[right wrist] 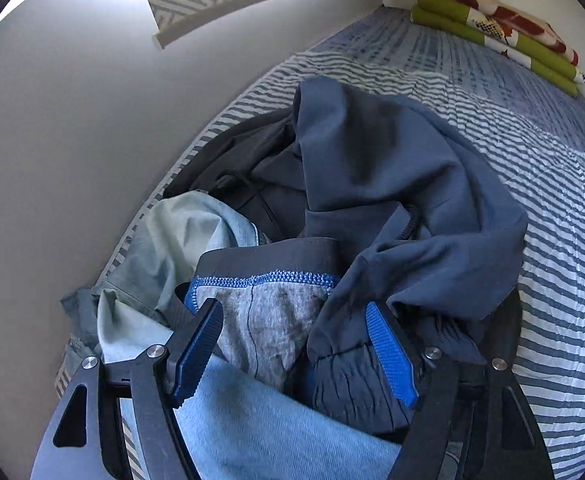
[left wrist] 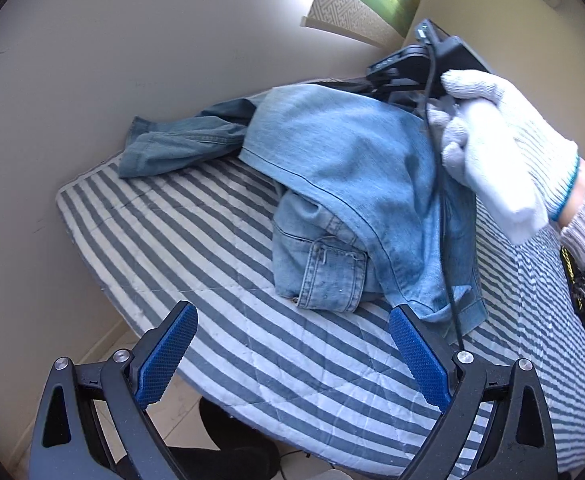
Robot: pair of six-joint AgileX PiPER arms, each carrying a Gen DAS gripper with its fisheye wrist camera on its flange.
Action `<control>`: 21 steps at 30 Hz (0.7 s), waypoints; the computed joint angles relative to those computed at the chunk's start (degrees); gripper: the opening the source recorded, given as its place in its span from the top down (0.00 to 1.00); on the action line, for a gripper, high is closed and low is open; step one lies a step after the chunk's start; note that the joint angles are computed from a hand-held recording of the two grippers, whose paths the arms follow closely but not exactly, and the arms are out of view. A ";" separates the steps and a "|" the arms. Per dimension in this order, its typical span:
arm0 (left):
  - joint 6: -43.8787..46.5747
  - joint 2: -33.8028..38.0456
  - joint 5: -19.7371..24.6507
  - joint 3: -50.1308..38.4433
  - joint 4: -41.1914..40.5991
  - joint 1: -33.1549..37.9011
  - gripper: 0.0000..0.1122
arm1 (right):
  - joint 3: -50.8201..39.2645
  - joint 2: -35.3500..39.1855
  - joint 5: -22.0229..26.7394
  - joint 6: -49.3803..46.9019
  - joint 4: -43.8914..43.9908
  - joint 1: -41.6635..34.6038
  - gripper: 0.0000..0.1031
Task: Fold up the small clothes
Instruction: 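Reach the right gripper into the clothes pile and grasp the blue striped shorts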
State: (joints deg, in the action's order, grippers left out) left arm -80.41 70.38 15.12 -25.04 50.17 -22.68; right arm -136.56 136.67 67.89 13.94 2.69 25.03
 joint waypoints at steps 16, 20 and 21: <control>-4.09 -5.87 14.12 -3.52 -1.12 -14.92 0.12 | 43.44 -36.23 -21.92 -10.81 9.38 -6.84 0.97; -7.58 -7.27 21.29 -6.31 0.07 -23.72 0.12 | 54.43 -47.43 -27.56 -9.90 6.27 -12.16 0.97; -8.61 -7.06 22.92 -7.10 0.69 -26.06 0.12 | 56.29 -49.59 -28.33 -10.44 6.37 -14.00 0.97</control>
State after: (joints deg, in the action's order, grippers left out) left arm -89.02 63.31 38.04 -32.14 50.87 -48.74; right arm -80.27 87.08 39.55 3.50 9.06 11.03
